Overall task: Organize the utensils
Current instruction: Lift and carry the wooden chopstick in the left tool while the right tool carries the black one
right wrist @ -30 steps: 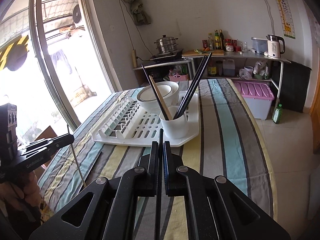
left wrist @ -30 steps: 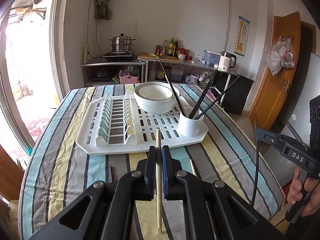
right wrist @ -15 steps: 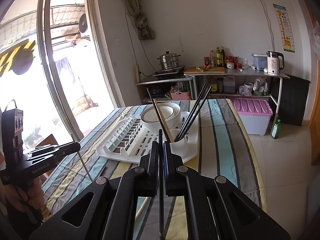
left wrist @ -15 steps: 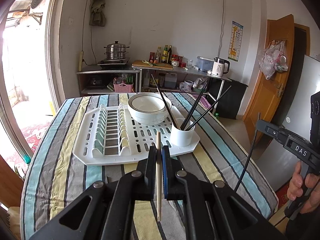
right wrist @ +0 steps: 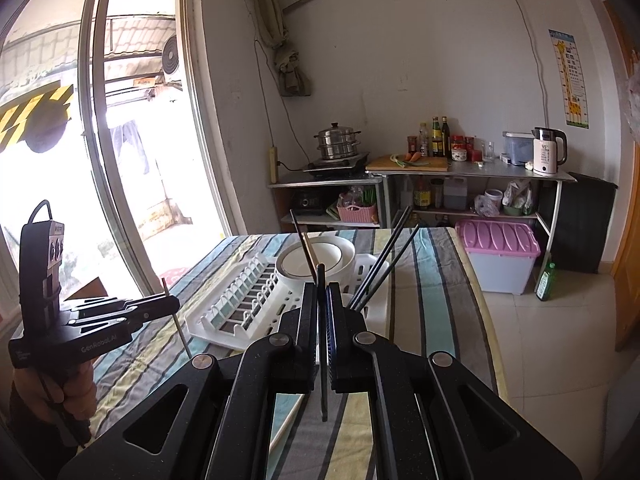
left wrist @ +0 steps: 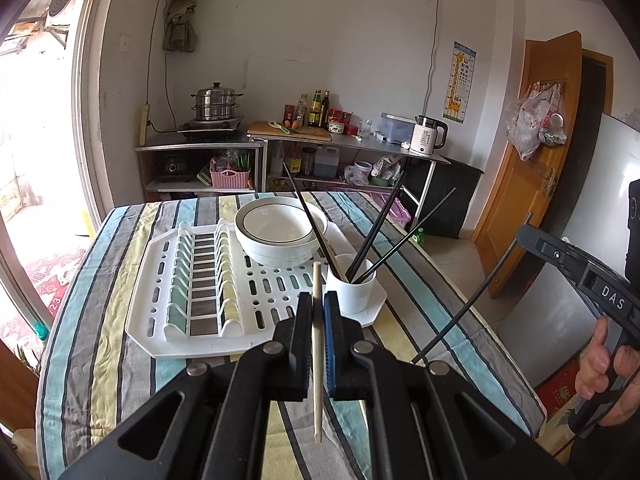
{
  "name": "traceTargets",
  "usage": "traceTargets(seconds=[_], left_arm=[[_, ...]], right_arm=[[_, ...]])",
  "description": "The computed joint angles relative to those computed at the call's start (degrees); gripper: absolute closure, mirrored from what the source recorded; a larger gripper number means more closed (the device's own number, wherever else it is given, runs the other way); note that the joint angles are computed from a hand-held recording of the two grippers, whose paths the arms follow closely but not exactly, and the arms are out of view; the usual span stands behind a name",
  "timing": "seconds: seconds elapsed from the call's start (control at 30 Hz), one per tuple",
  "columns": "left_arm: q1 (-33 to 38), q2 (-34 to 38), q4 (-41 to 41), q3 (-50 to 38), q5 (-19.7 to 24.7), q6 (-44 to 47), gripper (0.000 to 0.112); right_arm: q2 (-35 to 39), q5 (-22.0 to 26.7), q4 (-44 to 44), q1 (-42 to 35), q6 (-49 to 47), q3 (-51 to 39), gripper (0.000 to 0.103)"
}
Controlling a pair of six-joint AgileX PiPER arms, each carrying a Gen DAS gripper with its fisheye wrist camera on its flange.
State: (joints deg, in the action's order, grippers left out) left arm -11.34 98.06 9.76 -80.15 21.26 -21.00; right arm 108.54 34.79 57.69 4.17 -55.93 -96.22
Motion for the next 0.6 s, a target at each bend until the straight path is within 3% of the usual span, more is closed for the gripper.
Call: traceTargets(seconds=[0.6], left_arm=[[0.5, 16.4, -9.9, -33.6, 13.8, 12.1, 0.106]], right_arm=[[10.9, 4.8, -12.0, 2.2, 15.7, -25.5, 0.099]])
